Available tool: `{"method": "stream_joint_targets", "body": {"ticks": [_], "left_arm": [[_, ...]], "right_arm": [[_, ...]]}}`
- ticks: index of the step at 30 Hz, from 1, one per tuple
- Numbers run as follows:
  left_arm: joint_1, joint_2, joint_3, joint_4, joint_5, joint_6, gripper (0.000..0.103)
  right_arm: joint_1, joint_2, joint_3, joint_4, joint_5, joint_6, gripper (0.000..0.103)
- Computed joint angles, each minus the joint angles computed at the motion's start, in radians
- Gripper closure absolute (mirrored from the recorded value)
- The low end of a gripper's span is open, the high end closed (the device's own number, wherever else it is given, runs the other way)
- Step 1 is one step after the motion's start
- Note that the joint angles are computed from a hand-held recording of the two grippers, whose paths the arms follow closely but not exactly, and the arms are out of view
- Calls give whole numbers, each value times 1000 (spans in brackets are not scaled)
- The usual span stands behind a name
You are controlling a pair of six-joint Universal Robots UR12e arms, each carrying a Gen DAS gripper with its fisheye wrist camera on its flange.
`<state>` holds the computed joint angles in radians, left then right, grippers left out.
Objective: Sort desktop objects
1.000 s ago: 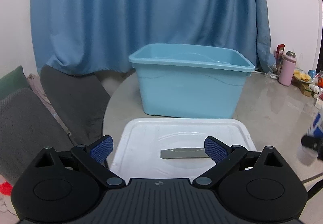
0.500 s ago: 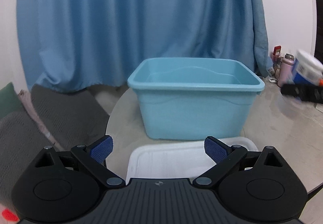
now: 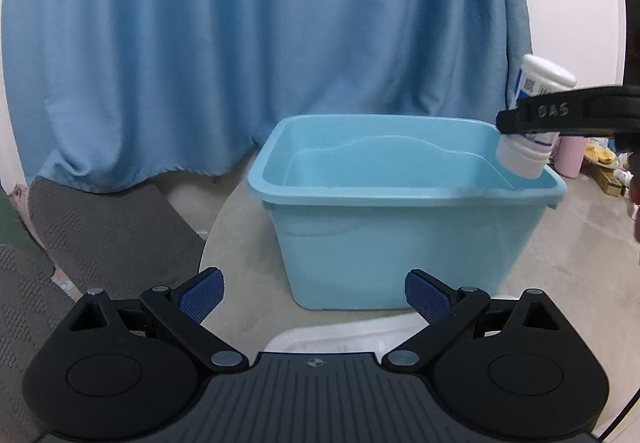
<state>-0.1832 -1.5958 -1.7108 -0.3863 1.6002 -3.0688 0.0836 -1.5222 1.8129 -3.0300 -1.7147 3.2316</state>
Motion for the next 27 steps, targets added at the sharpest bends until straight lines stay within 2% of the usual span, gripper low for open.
{"method": "stream_joint_targets", "body": {"ticks": [6,7,8,10,12,18,22,27], "left_arm": [[12,-34,35,-12,-30,9,4],[14,-39,41,-14,-33,11,4],[16,-42,45,-16,-35,11,4],[19,-48,51,-21,-40,6,4],[24,-52,57,-31,-46,-5,4],[27,-44,54,-50,-50,-3,4],[18,-34,46,-39,-15,7,4],[9,-15,42,-66,9,-35,4]], "right_arm": [[7,59,-45,6,-39,30,55],[7,70,-53,11,-48,45,44],[10,74,-58,27,-64,54,27],[14,76,-60,35,-79,63,21],[13,72,-47,10,-77,66,21],[5,25,-2,11,-81,77,21],[-8,-26,45,5,-74,88,21],[-26,-90,96,41,-55,72,21]]}}
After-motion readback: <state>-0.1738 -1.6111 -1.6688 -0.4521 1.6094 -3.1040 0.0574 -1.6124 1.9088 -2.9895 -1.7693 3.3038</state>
